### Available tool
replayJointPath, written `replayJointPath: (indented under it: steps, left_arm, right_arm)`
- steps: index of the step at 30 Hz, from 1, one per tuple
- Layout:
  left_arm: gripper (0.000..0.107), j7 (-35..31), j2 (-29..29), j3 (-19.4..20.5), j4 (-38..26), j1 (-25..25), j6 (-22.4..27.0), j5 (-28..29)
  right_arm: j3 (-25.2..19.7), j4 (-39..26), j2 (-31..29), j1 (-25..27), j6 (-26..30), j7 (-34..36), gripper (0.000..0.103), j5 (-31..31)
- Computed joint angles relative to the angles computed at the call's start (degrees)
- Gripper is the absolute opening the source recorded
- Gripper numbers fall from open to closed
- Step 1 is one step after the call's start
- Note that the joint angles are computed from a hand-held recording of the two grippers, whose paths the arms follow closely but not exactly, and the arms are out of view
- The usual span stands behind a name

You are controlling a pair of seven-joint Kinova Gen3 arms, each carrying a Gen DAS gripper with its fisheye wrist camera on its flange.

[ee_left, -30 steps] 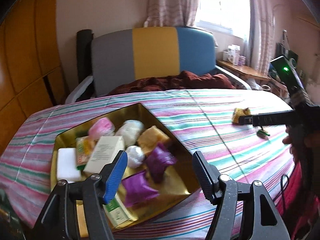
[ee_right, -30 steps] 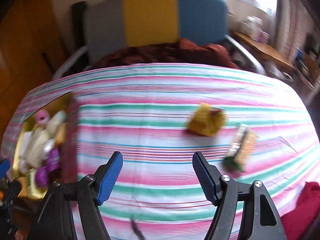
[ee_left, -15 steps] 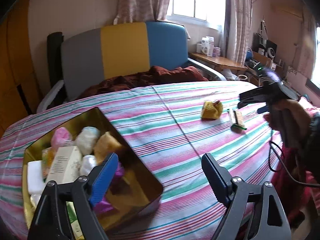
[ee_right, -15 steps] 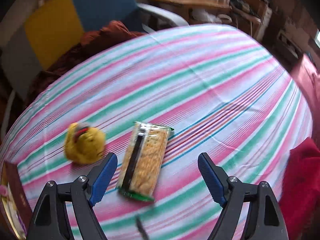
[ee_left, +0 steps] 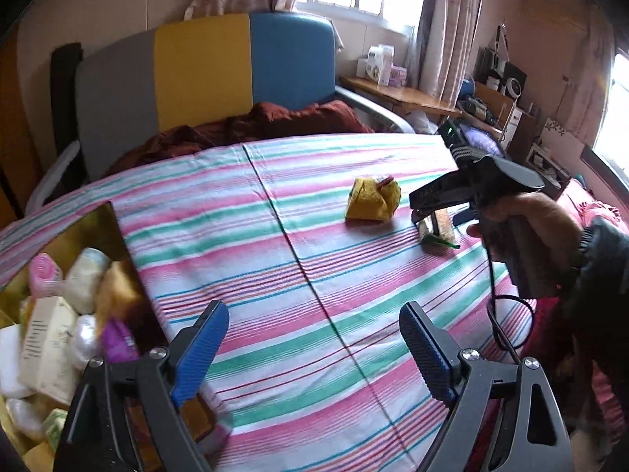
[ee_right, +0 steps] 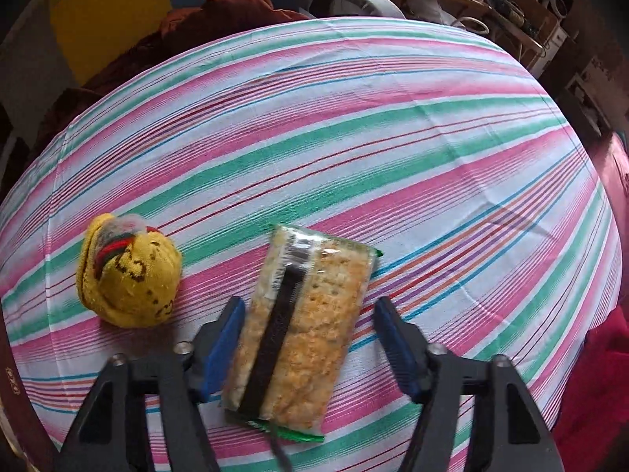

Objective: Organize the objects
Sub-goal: 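Grasp the clear cracker packet with the right gripper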

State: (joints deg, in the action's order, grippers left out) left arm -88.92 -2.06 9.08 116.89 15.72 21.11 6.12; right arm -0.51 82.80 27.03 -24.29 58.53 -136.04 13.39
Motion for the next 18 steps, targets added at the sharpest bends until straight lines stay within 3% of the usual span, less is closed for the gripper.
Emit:
replayJointPath:
  steps: [6, 9, 11, 14, 18]
  left_arm:
    - [0.089, 8.2, 4.6, 0.8, -3.5, 2.0, 0.9, -8.2]
    - [0.089, 13.0, 6.5, 0.2, -5.1, 3.7, 1.4, -12.9]
    - [0.089, 16.2, 7.9, 0.0, -6.5, 4.7, 1.9, -16.1]
    - [0.089, 21.5, 10.0, -2.9, -8.5, 8.9, 3.1, -21.9]
    - [0.099, 18.9, 13.2, -0.7, -12.1, 7.0, 5.9, -19.3]
  right_arm:
    - [0.4, 0.4, -0.5, -1.2, 2.6, -2.7, 0.054, 2.8]
    - [2.4, -0.2, -0.2, -2.7, 4.6, -7.8, 0.054, 2.4]
    - [1.2, 0.5, -0.6, -1.5, 4.3, -8.3, 0.054, 2.4]
    - [0.7, 1.1, -1.0, -1.4, 4.2, -8.5, 0.054, 2.8]
    - [0.3, 2.1, -1.7, -1.1, 3.8, -8.8, 0.055, 2.8]
